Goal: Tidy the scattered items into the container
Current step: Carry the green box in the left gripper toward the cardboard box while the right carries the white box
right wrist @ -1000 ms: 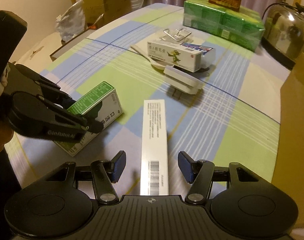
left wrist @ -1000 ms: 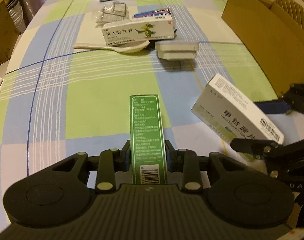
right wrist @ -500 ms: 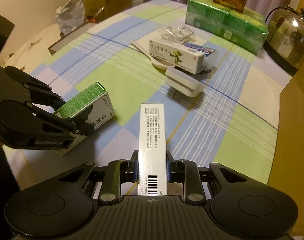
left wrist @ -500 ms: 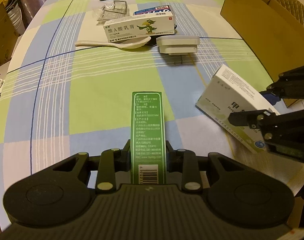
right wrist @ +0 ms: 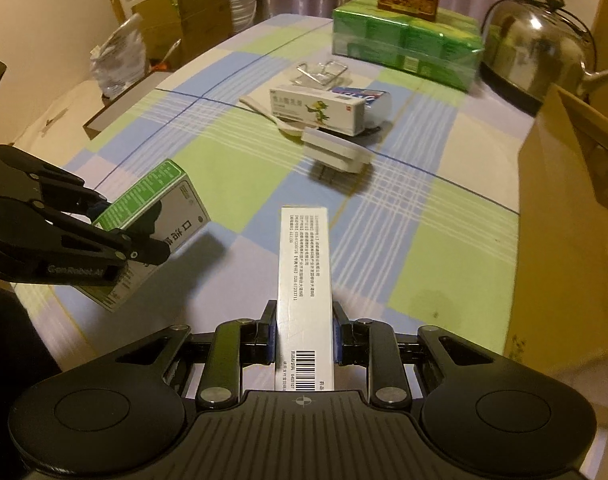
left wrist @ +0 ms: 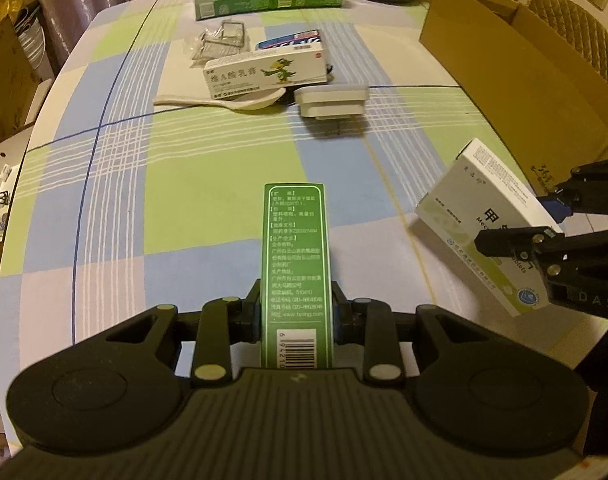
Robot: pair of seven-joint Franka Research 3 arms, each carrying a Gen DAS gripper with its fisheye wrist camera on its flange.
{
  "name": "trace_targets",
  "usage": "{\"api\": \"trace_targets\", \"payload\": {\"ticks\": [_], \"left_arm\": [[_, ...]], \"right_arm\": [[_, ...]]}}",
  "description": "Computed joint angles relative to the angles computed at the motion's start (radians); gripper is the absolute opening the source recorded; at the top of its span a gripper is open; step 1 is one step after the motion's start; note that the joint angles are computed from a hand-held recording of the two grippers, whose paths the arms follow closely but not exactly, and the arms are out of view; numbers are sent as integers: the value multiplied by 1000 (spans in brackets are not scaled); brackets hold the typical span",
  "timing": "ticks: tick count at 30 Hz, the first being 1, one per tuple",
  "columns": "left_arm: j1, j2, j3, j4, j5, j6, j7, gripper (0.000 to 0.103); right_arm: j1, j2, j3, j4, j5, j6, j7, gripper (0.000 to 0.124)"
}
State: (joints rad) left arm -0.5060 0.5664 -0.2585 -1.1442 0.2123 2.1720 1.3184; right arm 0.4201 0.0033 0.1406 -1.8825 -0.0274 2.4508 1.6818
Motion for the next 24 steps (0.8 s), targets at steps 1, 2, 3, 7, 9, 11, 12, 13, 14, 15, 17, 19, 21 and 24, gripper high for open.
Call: {"api": "trace_targets", "payload": {"ticks": [1, 2, 3, 7, 9, 11, 12, 13, 14, 15, 17, 19, 21, 24], "left_arm": [[-2, -4, -1, -3, 1, 1, 0, 25], [-6, -8, -2, -4, 4, 0, 0, 25], [-9, -11, -2, -6, 7, 0, 0, 25], [-21, -23, -5, -12, 15, 1, -2, 25], [-28, -26, -7, -9, 19, 0, -1, 25], [-35, -26, -8, -3, 24, 0, -1, 25], [-39, -24, -8, 3, 26, -1, -1, 25], [-42, -22, -8, 10, 27, -1, 0, 25], [-47, -19, -9, 19, 29, -2, 2, 25], [-51, -15, -9, 29, 31, -4, 4, 25], [-60, -5, -9, 51, 34, -9, 11, 25], [-72, 11, -7, 86, 37, -19, 19, 25], [-86, 31, -4, 128, 41, -30, 28, 25], [-119, 99, 3, 259, 42, -71, 48, 25]], "right_arm": [[-1, -10, -1, -10, -2, 3, 8, 22], [-2, -21, -1, -22, -2, 9, 16, 22], [-4, -33, -1, -34, -3, 15, 26, 22], [-15, -68, 2, -64, -7, 27, 47, 22], [-22, -86, 4, -76, -10, 30, 56, 22], [-29, -104, 7, -88, -19, 38, 66, 22], [-34, -115, 8, -96, -23, 42, 73, 22], [-38, -124, 10, -102, -28, 45, 80, 22], [-42, -133, 11, -107, -34, 47, 87, 22], [-47, -142, 13, -111, -39, 49, 93, 22], [-57, -158, 16, -118, -48, 52, 105, 22], [-71, -176, 19, -128, -63, 68, 128, 22], [-86, -193, 21, -136, -76, 84, 157, 22], [-110, -213, 24, -134, -96, 98, 184, 22]]}}
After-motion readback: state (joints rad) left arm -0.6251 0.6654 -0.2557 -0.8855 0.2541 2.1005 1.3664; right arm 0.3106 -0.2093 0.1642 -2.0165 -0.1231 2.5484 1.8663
